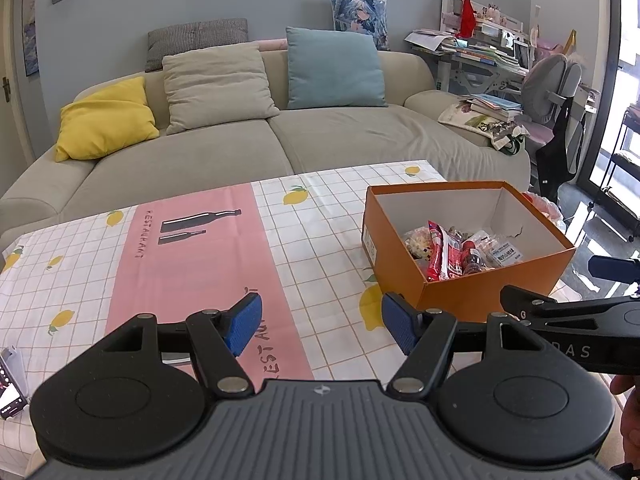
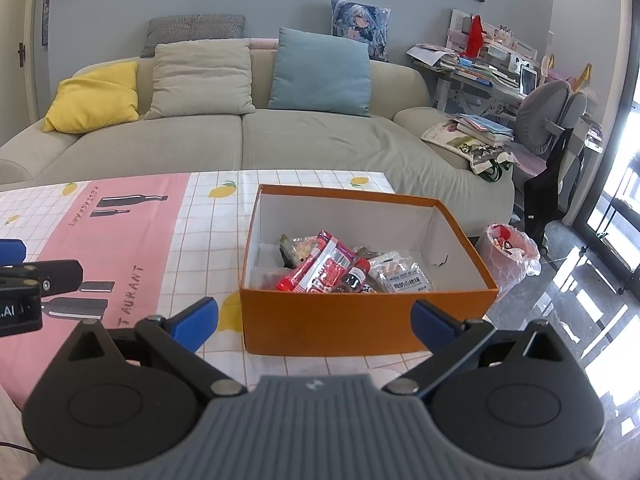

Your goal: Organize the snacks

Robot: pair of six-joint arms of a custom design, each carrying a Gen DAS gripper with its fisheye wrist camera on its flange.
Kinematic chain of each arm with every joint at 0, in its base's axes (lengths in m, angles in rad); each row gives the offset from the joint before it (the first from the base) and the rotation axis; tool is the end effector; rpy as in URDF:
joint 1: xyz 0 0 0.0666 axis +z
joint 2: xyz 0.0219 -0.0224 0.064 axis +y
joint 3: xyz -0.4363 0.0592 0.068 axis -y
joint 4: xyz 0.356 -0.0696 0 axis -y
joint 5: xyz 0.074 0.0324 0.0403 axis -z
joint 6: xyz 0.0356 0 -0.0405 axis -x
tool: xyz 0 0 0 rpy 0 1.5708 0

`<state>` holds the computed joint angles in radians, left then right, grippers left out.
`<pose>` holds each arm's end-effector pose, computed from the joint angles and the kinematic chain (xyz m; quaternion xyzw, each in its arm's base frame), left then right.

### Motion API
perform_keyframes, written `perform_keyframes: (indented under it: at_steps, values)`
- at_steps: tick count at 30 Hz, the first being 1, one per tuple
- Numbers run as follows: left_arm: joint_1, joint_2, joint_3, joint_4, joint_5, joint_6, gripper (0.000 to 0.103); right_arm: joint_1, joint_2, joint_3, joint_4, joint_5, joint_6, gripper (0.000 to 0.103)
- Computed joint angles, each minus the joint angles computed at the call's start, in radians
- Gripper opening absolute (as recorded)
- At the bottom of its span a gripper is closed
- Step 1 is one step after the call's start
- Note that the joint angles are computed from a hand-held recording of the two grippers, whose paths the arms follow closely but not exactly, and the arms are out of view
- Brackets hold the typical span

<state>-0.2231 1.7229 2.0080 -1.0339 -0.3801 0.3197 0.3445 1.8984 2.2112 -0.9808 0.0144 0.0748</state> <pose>0.5637 -0.1148 0.5787 -0.1188 0.8955 0.0617 0.4244 0.6134 0.2191 0.5633 -0.1842 0.8808 0.0522 0.4331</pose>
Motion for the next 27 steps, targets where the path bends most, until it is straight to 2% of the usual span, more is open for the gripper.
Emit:
perform_keyframes:
  at_steps: [27]
  values:
    - [0.000,0.001,0.009,-0.014,-0.006,0.003,0.080,-0.007,-0.002,-0.011,-0.003,-0.015,0.017,0.100]
